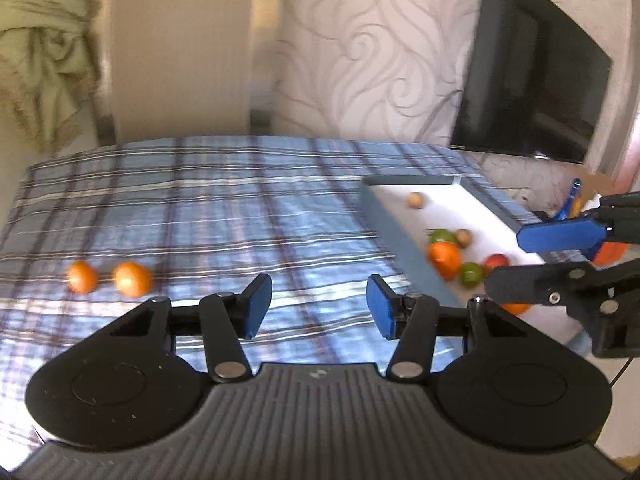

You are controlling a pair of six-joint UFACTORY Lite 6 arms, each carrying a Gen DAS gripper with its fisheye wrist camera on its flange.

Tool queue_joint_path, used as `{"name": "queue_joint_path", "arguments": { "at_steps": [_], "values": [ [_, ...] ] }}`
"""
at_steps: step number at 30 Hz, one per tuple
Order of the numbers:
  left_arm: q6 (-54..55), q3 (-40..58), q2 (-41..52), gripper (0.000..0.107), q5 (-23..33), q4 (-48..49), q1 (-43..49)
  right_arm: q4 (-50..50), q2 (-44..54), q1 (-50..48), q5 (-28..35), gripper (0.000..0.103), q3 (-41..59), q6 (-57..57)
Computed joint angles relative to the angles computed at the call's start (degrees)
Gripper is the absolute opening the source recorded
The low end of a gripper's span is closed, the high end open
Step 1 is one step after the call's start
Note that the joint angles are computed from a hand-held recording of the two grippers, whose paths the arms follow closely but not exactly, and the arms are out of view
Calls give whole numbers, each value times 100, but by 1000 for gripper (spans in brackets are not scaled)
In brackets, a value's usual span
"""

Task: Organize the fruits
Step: 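Move both grippers back over the bed toward two small oranges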

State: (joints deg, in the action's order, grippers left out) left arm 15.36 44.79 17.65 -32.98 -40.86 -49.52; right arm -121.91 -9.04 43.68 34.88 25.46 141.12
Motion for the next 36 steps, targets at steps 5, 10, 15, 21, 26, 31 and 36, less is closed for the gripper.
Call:
{"name": "queue_joint_path", "arguments": {
  "at_steps": [5,10,15,21,26,31,36],
  "values": [
    [962,-760,-851,58,123,-541,439,-827,944,31,-33,52,710,861],
    [2139,-1140,-1598,58,665,-966,1264,-1745,1853,82,30,52,1428,1985],
    [2382,-1195,-1828,58,957,-770,1988,-2106,2506,113,55,52,2079,2493],
    [987,-1314,-1698,58,878,805,2686,-1842,3056,139,-299,52,2930,2016],
    [-659,-978,-824,57,491,2484,3238,-779,3299,228,-679,52,3560,596],
    [-1252,-331,127,57,244,3405,3630,352,3402,255,-765,52,3967,-704],
    [-1521,438,921,55,426,4047,3986,925,3584,249,-726,52,4250,-1199]
  ]
}}
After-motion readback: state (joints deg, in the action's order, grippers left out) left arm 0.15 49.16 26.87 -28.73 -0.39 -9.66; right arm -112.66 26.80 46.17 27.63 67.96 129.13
